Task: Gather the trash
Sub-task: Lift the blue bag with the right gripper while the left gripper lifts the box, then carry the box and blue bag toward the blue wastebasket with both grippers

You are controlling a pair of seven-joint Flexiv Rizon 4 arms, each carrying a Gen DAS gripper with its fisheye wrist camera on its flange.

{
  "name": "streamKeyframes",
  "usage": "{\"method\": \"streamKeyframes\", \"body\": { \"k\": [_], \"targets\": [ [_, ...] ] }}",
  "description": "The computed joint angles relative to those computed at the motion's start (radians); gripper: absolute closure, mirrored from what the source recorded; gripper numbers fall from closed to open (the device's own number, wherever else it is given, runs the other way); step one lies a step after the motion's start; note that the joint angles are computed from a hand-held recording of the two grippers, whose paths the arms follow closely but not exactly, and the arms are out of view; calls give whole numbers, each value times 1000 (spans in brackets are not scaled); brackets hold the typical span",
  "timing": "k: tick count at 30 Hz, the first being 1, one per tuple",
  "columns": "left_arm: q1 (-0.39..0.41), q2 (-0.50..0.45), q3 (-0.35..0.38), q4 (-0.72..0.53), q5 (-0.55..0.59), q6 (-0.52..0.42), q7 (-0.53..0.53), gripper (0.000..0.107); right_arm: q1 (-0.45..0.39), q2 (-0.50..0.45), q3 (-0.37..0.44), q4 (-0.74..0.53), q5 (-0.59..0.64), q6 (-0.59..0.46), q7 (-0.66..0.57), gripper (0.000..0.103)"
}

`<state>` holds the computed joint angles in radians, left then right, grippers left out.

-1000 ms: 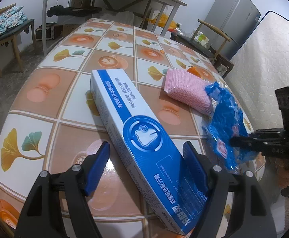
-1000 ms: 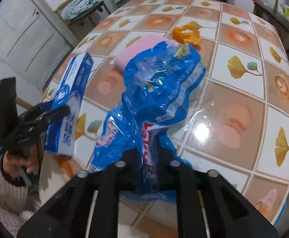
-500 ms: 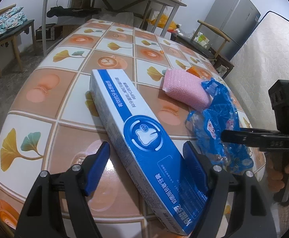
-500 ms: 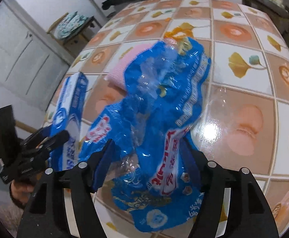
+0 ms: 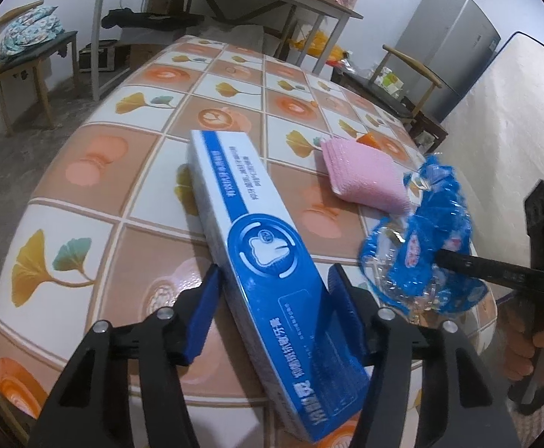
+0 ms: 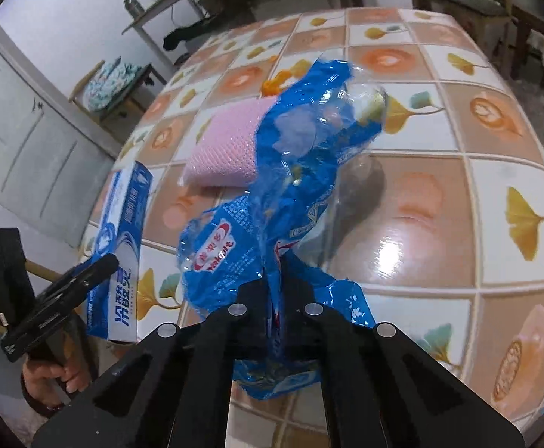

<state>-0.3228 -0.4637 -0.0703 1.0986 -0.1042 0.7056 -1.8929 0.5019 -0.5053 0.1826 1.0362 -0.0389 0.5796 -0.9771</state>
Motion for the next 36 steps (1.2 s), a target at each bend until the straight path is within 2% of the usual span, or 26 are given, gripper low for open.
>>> {"method": "streamKeyframes", "body": {
  "k": [9, 14, 15, 18, 23, 25, 26, 27, 29, 32, 36],
  "targets": [
    [0, 47, -7, 41, -20, 10, -33, 56, -31, 100, 8, 152, 17, 154, 40, 103],
    [-11, 59, -15, 18, -11, 10, -28, 57, -55, 180, 13, 266, 19, 250, 64, 103],
    [-14, 58, -23, 5, -17, 10, -20, 59, -60, 199, 13, 295, 18, 275, 75, 103],
    [-22, 34, -40, -52, -32, -14, 6, 101, -77, 263, 11, 388, 10, 348, 117, 103],
    [-66, -46, -44, -187, -14, -128, 65, 101, -112, 352, 6, 528, -11, 423, 208, 103],
    [-95, -77, -32, -233, 18, -202, 81, 96, -123, 361, 14, 551, 11, 436, 223, 103],
    [-105, -77, -27, -230, 29, -210, 89, 83, -126, 363, 18, 559, 17, 438, 225, 103],
    [-121, -79, -20, -229, 51, -208, 99, 62, -127, 365, 21, 569, 21, 444, 227, 103],
    [-141, -82, -17, -238, 74, -226, 125, 41, -130, 362, 26, 573, 35, 454, 222, 103],
    [-176, -104, -2, -284, 132, -294, 187, 38, -132, 346, 32, 569, 63, 469, 215, 103],
    [-194, -137, 25, -335, 169, -372, 165, 38, -135, 338, 39, 565, 90, 475, 193, 103]
  ]
}}
